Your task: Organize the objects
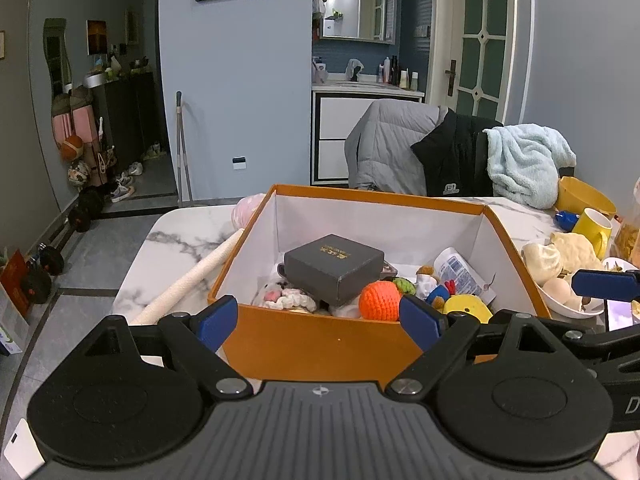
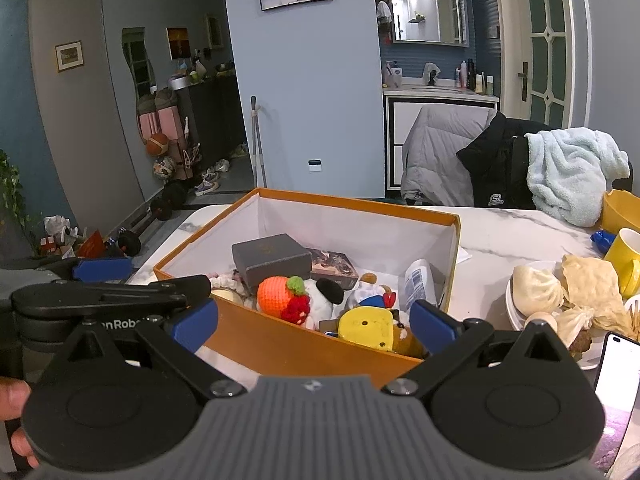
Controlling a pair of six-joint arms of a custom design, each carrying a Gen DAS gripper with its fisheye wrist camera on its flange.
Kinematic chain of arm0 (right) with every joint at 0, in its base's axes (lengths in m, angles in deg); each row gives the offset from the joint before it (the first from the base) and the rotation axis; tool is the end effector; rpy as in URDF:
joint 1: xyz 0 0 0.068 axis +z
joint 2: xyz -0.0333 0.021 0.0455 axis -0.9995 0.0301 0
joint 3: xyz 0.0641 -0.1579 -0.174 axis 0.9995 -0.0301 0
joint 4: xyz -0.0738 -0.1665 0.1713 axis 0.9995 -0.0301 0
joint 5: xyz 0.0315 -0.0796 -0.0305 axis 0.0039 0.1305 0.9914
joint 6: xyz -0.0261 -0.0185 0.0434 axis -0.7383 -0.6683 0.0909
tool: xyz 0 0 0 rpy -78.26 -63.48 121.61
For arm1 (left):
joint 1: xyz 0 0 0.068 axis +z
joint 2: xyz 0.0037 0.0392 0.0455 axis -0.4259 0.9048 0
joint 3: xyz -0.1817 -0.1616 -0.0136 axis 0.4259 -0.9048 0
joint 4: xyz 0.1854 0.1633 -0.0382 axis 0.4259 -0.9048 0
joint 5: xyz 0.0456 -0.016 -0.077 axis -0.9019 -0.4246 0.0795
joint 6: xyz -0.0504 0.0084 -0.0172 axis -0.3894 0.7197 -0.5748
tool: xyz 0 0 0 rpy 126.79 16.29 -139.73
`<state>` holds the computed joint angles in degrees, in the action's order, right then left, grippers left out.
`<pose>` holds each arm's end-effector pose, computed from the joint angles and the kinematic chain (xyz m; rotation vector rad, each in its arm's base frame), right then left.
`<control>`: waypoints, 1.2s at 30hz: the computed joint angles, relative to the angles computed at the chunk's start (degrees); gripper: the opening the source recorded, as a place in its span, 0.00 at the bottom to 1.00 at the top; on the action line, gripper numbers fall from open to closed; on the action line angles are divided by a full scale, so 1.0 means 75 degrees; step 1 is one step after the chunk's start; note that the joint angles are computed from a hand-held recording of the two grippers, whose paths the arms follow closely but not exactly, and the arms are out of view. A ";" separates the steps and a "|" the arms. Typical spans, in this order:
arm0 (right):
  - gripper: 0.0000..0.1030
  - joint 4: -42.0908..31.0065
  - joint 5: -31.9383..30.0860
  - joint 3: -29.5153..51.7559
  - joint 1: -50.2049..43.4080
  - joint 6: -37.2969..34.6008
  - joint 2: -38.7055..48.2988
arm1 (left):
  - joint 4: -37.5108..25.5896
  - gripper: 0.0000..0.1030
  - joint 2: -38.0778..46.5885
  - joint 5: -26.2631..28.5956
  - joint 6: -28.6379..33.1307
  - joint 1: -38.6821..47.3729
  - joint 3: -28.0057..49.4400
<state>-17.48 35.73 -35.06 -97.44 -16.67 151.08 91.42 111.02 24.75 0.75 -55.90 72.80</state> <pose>0.3119 -0.0440 0.0965 0.1358 2.1030 0.1330 0.2949 -0.1544 0.0900 -0.1523 2.1751 0.0577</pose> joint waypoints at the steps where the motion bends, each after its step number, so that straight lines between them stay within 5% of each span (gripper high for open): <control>1: 0.99 0.0010 0.0006 0.0000 0.0004 -0.0007 0.0010 | -0.0008 1.00 -0.0004 0.0012 -0.0003 0.0006 -0.0003; 36: 0.99 -0.0552 0.0083 0.0347 0.0147 0.0060 0.0283 | -0.0975 1.00 0.0064 0.0068 -0.0228 0.0107 0.0278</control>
<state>-21.62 36.36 -32.45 -96.33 -16.22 153.20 84.11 111.51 25.26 -0.96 -55.10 74.89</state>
